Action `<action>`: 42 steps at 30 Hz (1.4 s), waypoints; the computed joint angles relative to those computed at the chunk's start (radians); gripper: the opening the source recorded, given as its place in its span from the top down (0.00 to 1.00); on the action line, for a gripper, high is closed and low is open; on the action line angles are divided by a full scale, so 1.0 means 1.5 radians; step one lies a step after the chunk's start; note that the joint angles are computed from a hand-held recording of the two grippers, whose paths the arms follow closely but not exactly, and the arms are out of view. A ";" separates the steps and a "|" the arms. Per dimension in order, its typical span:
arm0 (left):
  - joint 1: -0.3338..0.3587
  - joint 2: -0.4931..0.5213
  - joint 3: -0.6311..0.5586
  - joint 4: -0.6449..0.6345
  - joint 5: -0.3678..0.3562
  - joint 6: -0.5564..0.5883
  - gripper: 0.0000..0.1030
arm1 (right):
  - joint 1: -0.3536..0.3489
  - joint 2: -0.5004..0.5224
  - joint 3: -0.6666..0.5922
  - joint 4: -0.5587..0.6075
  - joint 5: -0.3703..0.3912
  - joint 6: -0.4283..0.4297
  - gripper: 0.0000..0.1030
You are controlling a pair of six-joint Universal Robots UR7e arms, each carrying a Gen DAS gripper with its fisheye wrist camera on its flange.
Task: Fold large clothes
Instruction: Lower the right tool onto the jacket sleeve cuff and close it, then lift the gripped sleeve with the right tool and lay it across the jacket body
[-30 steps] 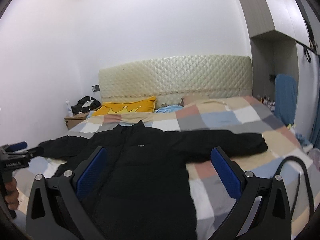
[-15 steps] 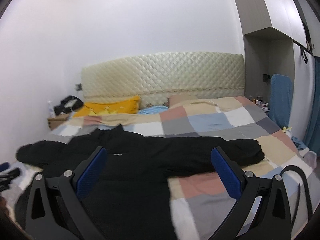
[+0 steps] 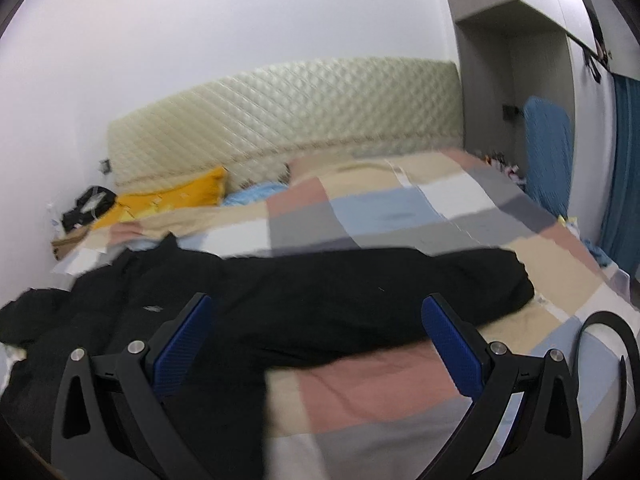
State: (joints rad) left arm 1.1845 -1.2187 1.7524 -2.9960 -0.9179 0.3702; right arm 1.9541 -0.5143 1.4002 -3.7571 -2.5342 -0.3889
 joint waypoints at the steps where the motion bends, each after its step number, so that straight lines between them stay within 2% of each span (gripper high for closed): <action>1: 0.002 0.001 0.000 -0.001 -0.003 -0.003 0.00 | -0.007 -0.006 0.009 0.004 0.002 0.007 0.00; 4: 0.004 0.006 -0.004 0.000 -0.006 -0.012 0.00 | -0.039 -0.028 0.041 0.009 0.009 0.033 0.00; 6: 0.005 0.008 -0.006 0.003 -0.003 -0.017 0.01 | -0.064 -0.052 0.068 0.032 0.026 0.077 0.00; 7: 0.006 0.009 -0.006 0.007 -0.001 -0.020 0.01 | -0.073 -0.060 0.076 0.043 0.030 0.097 0.07; 8: 0.006 0.009 -0.007 0.012 0.001 -0.020 0.01 | -0.087 -0.076 0.091 0.062 0.040 0.128 0.22; 10: 0.008 0.011 -0.007 0.020 0.002 -0.021 0.01 | -0.120 -0.117 0.126 0.112 0.083 0.211 0.36; 11: 0.008 0.013 -0.006 0.023 0.003 -0.020 0.01 | -0.130 -0.127 0.134 0.119 0.095 0.230 0.37; 14: 0.006 0.027 -0.010 0.019 0.015 -0.009 0.00 | -0.167 -0.151 0.151 0.120 0.133 0.262 0.37; 15: 0.006 0.032 -0.013 0.021 0.014 -0.008 0.00 | -0.175 -0.153 0.149 0.121 0.130 0.273 0.37; 16: 0.007 0.035 -0.016 0.025 0.012 -0.008 0.00 | -0.184 -0.155 0.147 0.118 0.119 0.289 0.32; 17: 0.008 0.041 -0.021 0.025 0.012 -0.006 0.01 | -0.191 -0.155 0.147 0.107 0.115 0.298 0.22; 18: 0.007 0.047 -0.023 0.021 0.015 -0.002 0.01 | -0.202 -0.156 0.149 0.084 0.111 0.307 0.19; 20: 0.009 0.061 -0.031 0.019 0.021 0.006 0.01 | -0.219 -0.156 0.151 0.060 0.097 0.324 0.19; 22: 0.013 0.072 -0.043 0.032 0.020 -0.001 0.01 | -0.241 -0.159 0.156 0.053 0.078 0.373 0.18; 23: 0.016 0.078 -0.050 0.041 0.018 -0.006 0.01 | -0.251 -0.162 0.160 0.049 0.083 0.397 0.14; 24: 0.019 0.084 -0.056 0.045 0.016 -0.006 0.00 | -0.266 -0.167 0.170 0.045 0.096 0.427 0.11; 26: 0.027 0.098 -0.071 0.049 0.011 -0.003 0.00 | -0.296 -0.181 0.194 0.036 0.155 0.477 0.06; 27: 0.032 0.104 -0.078 0.054 0.006 -0.007 0.00 | -0.306 -0.179 0.196 0.012 0.177 0.483 0.06; 28: 0.037 0.108 -0.085 0.064 0.003 -0.013 0.01 | -0.310 -0.171 0.191 -0.029 0.193 0.465 0.06; 31: 0.047 0.119 -0.105 0.094 0.006 -0.037 0.01 | -0.325 -0.167 0.177 -0.047 0.275 0.444 0.08; 33: 0.050 0.122 -0.112 0.109 0.009 -0.046 0.01 | -0.323 -0.157 0.156 -0.035 0.287 0.439 0.20; 35: 0.046 0.126 -0.108 0.095 0.024 -0.033 0.01 | -0.323 -0.152 0.142 -0.020 0.291 0.449 0.45; 36: 0.043 0.129 -0.103 0.076 0.034 -0.014 0.01 | -0.320 -0.149 0.138 -0.022 0.285 0.454 0.53; 37: 0.039 0.131 -0.097 0.060 0.042 0.007 0.01 | -0.317 -0.148 0.138 -0.027 0.277 0.454 0.67; 40: 0.031 0.131 -0.087 0.034 0.047 0.037 0.01 | -0.303 -0.152 0.130 -0.039 0.257 0.430 0.85; 42: 0.029 0.130 -0.092 0.044 0.047 0.037 0.01 | -0.290 -0.162 0.124 -0.021 0.247 0.415 0.90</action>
State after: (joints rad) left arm 1.2285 -1.0234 1.6137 -2.9295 -0.8479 0.4263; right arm 1.5187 -0.7571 1.5858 -3.7885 -2.1641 0.2338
